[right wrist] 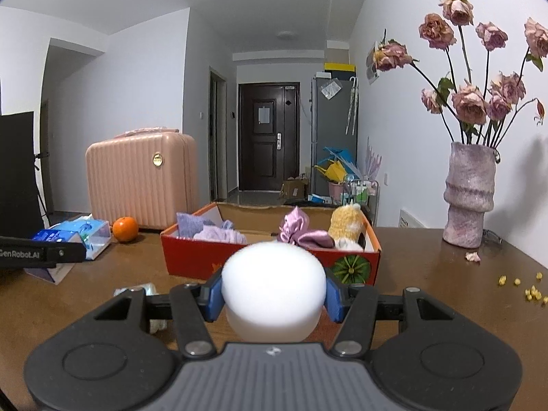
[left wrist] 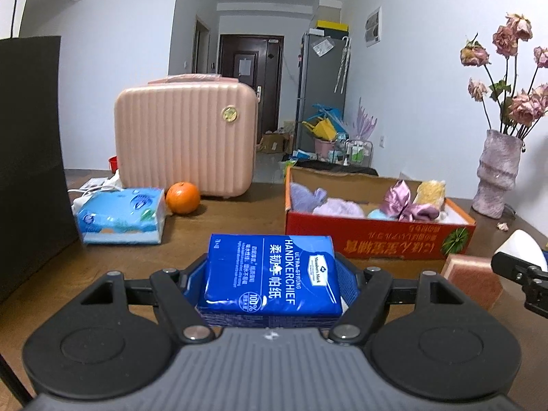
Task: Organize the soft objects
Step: 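Carry the tissue pack and foam puck in both tools over the red box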
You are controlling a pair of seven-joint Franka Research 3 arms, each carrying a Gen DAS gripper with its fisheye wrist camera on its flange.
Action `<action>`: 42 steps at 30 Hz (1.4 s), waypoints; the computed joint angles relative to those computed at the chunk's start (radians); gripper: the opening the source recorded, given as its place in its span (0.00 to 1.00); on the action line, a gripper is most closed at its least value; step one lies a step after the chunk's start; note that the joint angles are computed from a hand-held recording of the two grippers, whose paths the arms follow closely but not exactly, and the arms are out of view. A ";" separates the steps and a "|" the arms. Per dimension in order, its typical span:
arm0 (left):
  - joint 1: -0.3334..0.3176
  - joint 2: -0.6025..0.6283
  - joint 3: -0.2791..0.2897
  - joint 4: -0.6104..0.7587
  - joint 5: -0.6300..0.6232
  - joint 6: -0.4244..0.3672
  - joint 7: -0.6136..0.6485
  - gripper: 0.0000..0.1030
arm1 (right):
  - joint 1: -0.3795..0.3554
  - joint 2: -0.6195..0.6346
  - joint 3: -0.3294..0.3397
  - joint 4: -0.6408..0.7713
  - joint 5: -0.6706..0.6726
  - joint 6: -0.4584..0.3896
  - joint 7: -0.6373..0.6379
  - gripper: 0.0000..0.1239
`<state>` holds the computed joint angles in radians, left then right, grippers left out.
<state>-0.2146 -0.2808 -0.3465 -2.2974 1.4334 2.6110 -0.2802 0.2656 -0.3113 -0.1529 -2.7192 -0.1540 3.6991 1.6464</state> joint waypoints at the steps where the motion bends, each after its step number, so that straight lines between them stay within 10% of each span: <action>1: 0.001 0.005 -0.001 0.008 0.005 -0.001 -0.002 0.72 | -0.001 0.006 0.003 0.010 0.004 0.000 -0.001 0.45; 42: -0.071 0.382 0.132 0.472 0.078 -0.010 0.041 0.72 | -0.112 0.361 0.168 0.495 0.241 -0.111 -0.028 0.45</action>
<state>-0.2858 0.1009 -0.2147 -1.8250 1.5110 2.6013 -0.2392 0.1533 0.0500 0.0155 -2.2247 0.0866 3.5885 1.6187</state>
